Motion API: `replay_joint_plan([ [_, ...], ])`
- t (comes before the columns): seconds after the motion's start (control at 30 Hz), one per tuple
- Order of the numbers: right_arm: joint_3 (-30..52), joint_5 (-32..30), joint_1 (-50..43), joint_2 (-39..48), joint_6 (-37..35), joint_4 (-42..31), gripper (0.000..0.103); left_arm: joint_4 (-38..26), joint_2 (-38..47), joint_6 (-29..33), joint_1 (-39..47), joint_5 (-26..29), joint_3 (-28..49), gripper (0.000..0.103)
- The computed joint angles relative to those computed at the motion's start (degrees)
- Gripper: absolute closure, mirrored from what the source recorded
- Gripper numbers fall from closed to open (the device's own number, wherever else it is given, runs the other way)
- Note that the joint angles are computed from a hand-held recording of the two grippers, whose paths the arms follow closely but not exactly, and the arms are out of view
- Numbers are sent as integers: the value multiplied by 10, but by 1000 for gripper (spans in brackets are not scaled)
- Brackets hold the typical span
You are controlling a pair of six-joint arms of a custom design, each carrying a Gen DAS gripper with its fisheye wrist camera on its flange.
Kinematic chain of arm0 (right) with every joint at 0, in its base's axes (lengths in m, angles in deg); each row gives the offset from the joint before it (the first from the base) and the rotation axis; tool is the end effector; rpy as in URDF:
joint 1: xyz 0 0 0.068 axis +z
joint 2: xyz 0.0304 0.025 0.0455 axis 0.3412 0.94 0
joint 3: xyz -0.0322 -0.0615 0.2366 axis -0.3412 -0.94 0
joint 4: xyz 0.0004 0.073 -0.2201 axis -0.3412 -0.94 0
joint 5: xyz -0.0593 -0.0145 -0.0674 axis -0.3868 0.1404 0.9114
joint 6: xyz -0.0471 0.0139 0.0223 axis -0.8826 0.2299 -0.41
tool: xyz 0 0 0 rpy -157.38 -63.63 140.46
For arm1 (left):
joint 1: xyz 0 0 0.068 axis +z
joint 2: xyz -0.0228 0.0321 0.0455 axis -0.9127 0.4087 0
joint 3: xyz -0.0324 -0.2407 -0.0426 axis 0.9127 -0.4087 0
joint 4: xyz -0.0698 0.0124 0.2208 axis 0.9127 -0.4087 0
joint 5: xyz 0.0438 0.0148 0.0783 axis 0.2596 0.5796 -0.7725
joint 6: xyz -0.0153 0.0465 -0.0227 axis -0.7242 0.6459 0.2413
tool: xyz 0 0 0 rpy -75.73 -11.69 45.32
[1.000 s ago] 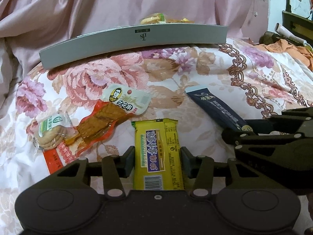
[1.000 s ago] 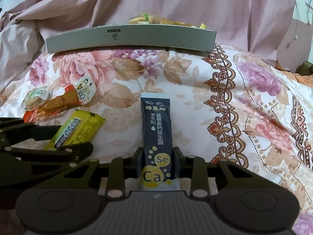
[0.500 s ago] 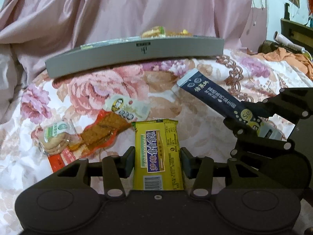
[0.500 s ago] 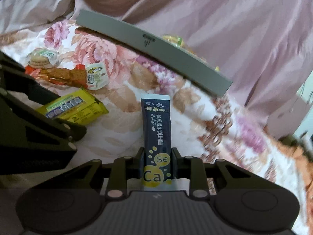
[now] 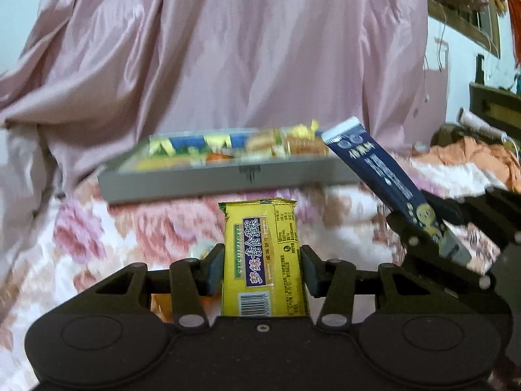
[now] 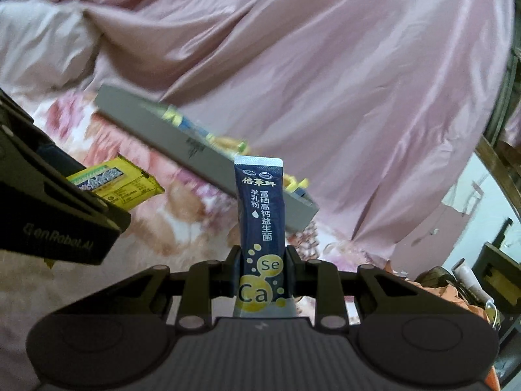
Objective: Organize snacks
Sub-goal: 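Carry the wafer bar with the left tool while the right carries the navy stick toward the tray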
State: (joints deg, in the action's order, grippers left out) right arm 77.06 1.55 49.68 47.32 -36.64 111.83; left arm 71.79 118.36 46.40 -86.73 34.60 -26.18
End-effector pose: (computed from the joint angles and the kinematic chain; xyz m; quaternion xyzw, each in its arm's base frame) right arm 0.3334 0.1858 0.0508 -0.3502 0.7061 -0.0352 0.6144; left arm 0.3079 -0.0965 0.1118 -0.1170 0.8465 0.0830 0.5127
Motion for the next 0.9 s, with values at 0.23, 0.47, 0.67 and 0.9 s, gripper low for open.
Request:
replay_joint_plan([
  [0.23, 13, 4, 1, 7, 6, 67, 73, -42, -30, 54, 20, -27, 61, 53],
  [0.47, 53, -20, 11, 52, -30, 173, 73, -64, -20, 63, 51, -38, 130, 52],
  [0.67, 151, -16, 7, 101, -16, 173, 73, -104, 34, 67, 95, -18, 237, 52],
  [0.9, 283, -5, 6, 149, 26, 114, 73, -157, 136, 82, 136, 19, 398, 52],
])
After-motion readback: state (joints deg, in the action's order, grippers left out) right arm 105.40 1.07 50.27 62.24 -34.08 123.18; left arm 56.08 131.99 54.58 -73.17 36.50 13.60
